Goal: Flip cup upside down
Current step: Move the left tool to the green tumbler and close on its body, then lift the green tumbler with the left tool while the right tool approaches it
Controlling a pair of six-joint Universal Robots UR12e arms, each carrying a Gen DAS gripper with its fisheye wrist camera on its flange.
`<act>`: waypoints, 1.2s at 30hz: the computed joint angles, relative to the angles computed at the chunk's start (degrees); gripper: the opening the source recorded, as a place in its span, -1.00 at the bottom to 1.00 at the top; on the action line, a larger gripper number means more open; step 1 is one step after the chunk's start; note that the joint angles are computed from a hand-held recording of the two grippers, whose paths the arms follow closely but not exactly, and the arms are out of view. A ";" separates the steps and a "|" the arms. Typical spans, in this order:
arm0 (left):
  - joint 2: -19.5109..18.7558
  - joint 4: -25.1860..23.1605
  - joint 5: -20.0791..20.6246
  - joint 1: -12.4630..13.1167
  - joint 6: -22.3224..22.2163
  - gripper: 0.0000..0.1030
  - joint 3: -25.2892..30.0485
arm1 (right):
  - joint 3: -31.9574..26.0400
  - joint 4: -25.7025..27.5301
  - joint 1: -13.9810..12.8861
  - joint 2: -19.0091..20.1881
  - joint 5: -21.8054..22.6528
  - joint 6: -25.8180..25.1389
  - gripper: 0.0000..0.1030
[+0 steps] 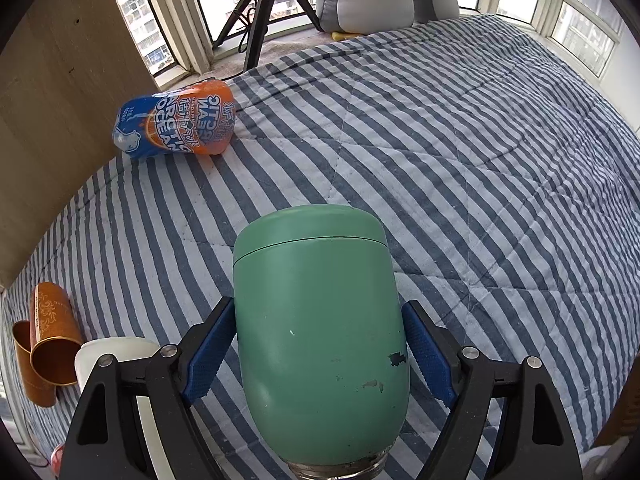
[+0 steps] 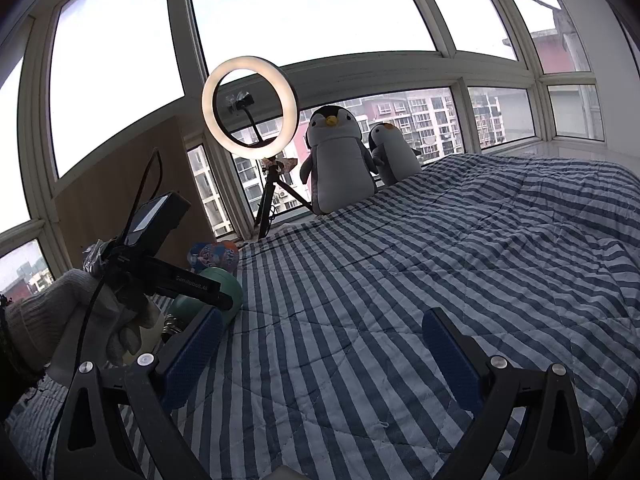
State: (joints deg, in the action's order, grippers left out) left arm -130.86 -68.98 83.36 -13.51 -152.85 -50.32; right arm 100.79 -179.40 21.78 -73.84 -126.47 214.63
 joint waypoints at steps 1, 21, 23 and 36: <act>-0.14 0.01 1.37 -0.27 0.70 0.63 -0.14 | 0.06 -0.08 0.03 -0.02 -0.17 -0.13 0.91; 7.76 2.63 -4.74 2.51 0.93 0.61 -11.48 | 0.16 0.57 0.29 -0.12 -0.16 -0.27 0.91; 9.83 3.96 -5.36 3.13 1.79 0.62 -14.45 | 0.03 1.30 0.44 -0.15 0.25 -0.23 0.91; 17.74 5.64 -10.77 8.32 4.76 0.62 -27.62 | -3.25 6.18 1.23 0.95 8.89 -0.11 0.91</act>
State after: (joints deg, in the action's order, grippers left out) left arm -113.12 -63.34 72.59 -5.20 -148.09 -77.94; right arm 97.54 -173.21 23.01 -72.90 -117.58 214.52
